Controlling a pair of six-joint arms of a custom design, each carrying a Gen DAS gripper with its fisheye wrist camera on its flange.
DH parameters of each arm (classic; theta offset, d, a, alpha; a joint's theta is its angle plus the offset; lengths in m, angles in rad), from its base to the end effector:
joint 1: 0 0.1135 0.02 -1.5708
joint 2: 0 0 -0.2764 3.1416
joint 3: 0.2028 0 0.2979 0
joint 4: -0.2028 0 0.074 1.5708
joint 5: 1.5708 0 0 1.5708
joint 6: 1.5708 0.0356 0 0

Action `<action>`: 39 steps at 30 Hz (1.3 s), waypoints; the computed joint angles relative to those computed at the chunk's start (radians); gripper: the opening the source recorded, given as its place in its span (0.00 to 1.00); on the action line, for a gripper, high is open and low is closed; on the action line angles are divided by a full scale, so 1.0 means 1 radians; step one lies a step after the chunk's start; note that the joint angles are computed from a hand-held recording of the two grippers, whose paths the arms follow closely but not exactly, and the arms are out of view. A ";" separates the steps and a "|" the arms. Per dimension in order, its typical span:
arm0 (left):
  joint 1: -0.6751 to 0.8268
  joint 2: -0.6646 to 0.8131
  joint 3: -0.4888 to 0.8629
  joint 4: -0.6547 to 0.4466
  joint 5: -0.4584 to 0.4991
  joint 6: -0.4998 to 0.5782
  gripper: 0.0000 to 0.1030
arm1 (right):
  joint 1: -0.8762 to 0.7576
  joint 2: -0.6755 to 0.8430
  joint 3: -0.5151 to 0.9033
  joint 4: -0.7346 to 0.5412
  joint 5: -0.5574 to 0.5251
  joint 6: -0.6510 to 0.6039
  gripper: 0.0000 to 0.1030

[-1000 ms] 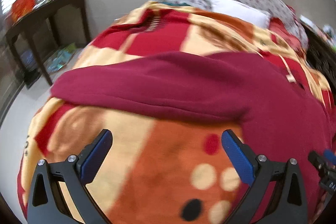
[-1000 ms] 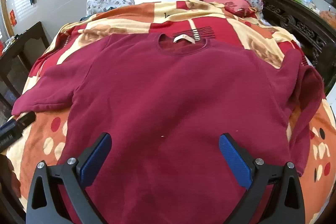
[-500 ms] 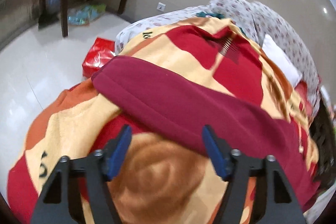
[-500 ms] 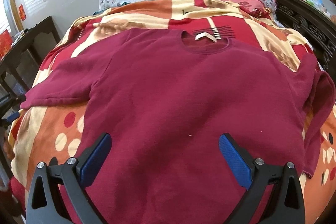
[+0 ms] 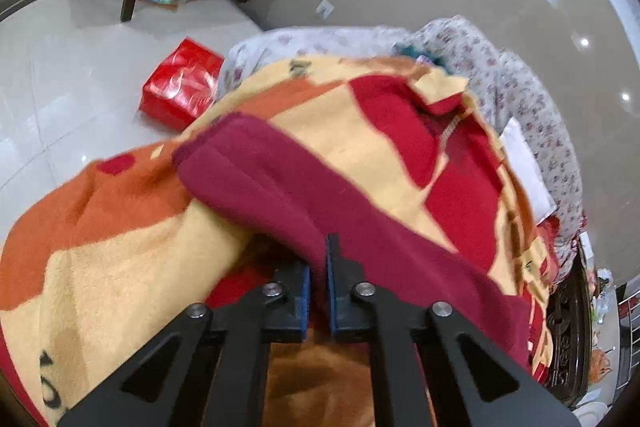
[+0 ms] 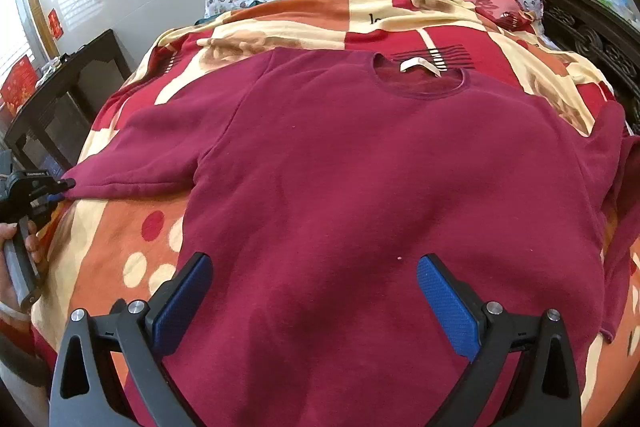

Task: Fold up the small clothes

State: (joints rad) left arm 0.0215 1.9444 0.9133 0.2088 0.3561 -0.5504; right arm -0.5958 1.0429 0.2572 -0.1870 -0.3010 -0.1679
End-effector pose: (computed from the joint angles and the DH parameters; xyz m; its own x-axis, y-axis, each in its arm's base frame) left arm 0.3955 -0.0039 0.0727 -0.7379 -0.5062 -0.4464 -0.1981 0.7948 -0.5737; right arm 0.1634 -0.0981 0.0990 -0.7409 0.3095 -0.5961 0.2779 0.9492 0.1475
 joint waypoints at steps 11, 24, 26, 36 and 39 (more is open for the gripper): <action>-0.316 -0.427 -0.177 0.084 -0.025 0.078 0.06 | -0.149 -0.022 0.052 -0.091 -0.118 -0.043 1.00; -0.846 0.050 0.164 -0.018 -0.119 0.165 0.05 | -0.481 0.173 0.177 -0.092 -0.200 -0.200 1.00; -0.873 0.106 0.193 -0.036 -0.139 0.197 0.06 | -0.519 0.220 0.202 -0.085 -0.205 -0.215 1.00; -0.797 -0.247 -0.136 0.036 -0.248 0.402 0.75 | -0.492 0.314 0.270 -0.064 -0.220 -0.202 1.00; -0.742 -0.282 -0.171 0.041 -0.365 0.481 0.75 | -0.413 0.341 0.274 -0.025 -0.168 -0.195 1.00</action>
State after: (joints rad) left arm -0.7204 1.6624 0.7422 0.2503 -0.0090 -0.0698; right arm -1.0092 1.3843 0.5311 -0.2116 -0.4688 -0.3633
